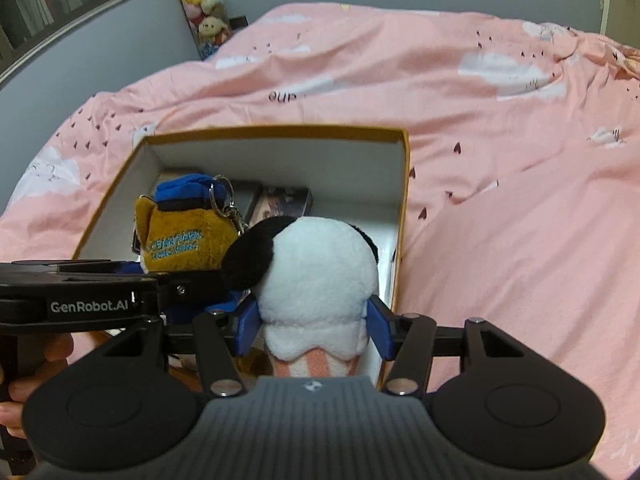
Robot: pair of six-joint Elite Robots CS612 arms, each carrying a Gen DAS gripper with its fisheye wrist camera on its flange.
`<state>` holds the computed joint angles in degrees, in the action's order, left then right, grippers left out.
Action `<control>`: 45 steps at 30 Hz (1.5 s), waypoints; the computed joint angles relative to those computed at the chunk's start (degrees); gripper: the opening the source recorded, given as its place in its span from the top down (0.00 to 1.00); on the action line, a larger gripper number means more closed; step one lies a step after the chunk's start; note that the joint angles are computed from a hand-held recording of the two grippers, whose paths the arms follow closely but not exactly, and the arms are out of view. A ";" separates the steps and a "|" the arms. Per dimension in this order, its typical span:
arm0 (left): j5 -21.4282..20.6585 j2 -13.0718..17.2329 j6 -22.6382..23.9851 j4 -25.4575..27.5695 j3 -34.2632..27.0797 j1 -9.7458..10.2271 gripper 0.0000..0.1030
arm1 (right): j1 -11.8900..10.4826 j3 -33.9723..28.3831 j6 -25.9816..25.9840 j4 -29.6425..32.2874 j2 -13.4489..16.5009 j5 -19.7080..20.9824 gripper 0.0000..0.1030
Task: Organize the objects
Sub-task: 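Lift the bear keychain and penguin plush over the orange box with both grippers, then lower both plush keychains into the box and open both grippers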
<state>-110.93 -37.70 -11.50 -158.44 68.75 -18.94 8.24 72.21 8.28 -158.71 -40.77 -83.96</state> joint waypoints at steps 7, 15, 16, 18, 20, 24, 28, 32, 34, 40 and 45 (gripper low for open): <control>1.85 0.24 1.95 2.64 -0.21 -0.34 0.44 | 0.26 -1.90 -1.91 3.51 1.21 -0.90 0.43; 3.28 0.24 2.68 2.75 -0.02 -0.47 0.42 | 0.47 -2.57 -3.86 4.43 1.51 -1.53 0.43; 3.55 0.22 2.73 2.61 0.03 -0.53 0.41 | 0.49 -2.58 -4.02 4.45 1.51 -1.69 0.42; 4.05 0.15 3.02 2.27 0.23 -0.64 0.41 | 0.60 -2.53 -4.60 4.50 1.45 -2.35 0.42; 4.36 0.12 3.34 2.04 0.31 -0.72 0.41 | 0.73 -2.61 -5.23 4.65 1.46 -2.99 0.42; 4.50 0.08 4.67 1.70 0.40 -0.79 0.38 | 0.81 -2.69 -6.20 5.18 1.38 -3.64 0.44; 5.26 -0.23 4.95 0.47 0.98 -0.74 0.36 | 0.92 -2.82 -6.93 5.97 1.35 -4.02 0.44; 2.02 -0.40 4.84 -0.23 0.90 0.11 0.40 | 0.98 -2.59 -7.98 5.78 1.10 -4.27 0.50; 0.86 -0.41 4.68 0.20 0.51 0.58 0.47 | 1.01 -2.66 -8.67 5.62 1.03 -4.40 0.54; -1.68 0.57 2.75 2.86 -2.00 1.38 0.62 | 1.18 -3.55 -12.48 6.11 1.33 -4.61 0.70; -1.10 1.57 2.77 1.90 -3.26 0.91 0.62 | 1.17 -5.28 -16.72 8.07 2.23 -3.49 0.70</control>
